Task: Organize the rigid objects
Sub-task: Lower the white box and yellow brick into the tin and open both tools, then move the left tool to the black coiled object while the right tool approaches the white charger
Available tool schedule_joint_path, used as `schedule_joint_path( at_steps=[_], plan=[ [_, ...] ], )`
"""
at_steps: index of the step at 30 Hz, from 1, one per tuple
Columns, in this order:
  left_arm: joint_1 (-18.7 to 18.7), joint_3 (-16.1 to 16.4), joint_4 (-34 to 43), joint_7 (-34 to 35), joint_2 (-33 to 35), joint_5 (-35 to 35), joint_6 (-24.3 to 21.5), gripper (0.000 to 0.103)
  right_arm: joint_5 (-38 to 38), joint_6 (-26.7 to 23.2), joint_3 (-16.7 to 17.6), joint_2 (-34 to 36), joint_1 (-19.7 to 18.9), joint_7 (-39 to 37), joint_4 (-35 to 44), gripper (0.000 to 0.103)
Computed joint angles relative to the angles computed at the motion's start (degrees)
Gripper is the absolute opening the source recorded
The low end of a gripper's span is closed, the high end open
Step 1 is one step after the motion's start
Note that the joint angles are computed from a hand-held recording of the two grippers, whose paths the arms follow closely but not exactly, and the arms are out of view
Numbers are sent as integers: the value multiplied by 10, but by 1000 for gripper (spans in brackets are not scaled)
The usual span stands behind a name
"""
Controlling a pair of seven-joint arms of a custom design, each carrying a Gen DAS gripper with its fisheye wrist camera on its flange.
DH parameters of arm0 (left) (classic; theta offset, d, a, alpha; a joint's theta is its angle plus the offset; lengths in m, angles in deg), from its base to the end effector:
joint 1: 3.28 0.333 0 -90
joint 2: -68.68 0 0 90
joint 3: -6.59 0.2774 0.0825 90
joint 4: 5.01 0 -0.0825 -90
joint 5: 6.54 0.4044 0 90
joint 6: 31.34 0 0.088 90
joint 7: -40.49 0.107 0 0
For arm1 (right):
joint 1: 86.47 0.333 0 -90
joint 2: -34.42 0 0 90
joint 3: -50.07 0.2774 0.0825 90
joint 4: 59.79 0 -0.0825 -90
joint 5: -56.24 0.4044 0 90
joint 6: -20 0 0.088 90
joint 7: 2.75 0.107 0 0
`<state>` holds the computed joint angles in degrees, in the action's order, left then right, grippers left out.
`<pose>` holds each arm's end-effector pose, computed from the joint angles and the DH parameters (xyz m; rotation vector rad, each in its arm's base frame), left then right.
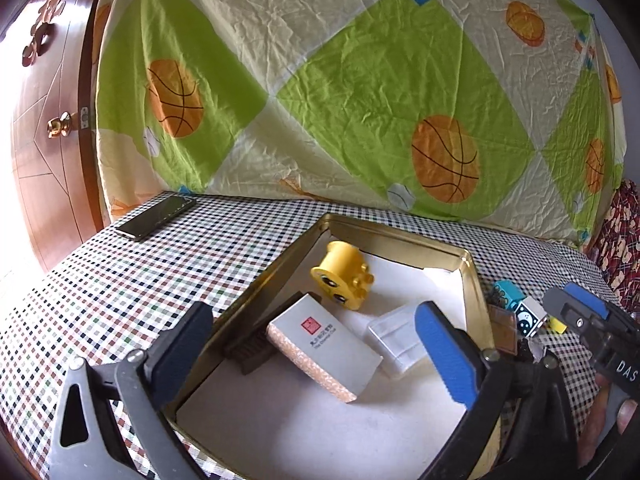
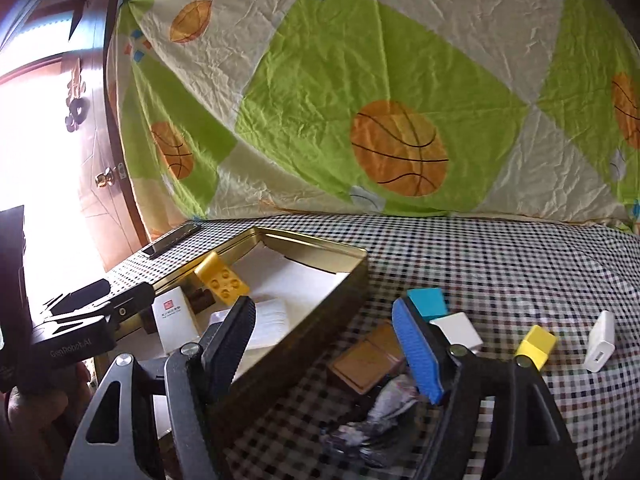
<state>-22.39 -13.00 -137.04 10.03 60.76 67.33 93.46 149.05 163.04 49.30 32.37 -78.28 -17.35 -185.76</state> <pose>0.4355 -0.3030 0.3747 -1.9040 0.9910 -0.7126 0.5648 0.0675 0.3785 -1.8302 0.8625 -0.3530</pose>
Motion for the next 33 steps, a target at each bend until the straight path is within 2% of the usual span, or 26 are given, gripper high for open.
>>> schedule_joint_path(
  at_steps=[6,12,17,21,23,27,30,31,32,33],
  plan=[
    [-22,-10,63,17,51,36,-12,103,9,-1,-18,13,-29,6,12,75],
    [-57,7,159,77,136,66,4,103,8,8,-23,31,-52,27,29,76],
    [-88,32,231,129,199,61,27,103,26,68,-17,38,-56,11,38,80],
    [-100,54,283,178,246,29,62,99,-16,88,-16,56,-63,67,57,81],
    [-104,63,304,204,267,5,85,89,-41,85,-18,66,-70,102,64,81],
    [-108,78,340,272,301,-58,131,81,-71,80,-16,83,-84,162,79,81],
    [-115,85,369,332,325,-107,136,80,-76,77,-13,87,-91,185,83,81],
    [-112,87,373,353,330,-127,148,75,-77,80,-11,88,-92,190,84,81],
    [-109,89,375,367,334,-148,158,62,-77,82,-9,89,-93,193,85,81],
    [-109,93,372,369,333,-161,166,55,-77,85,-8,88,-93,193,85,81]
  ],
)
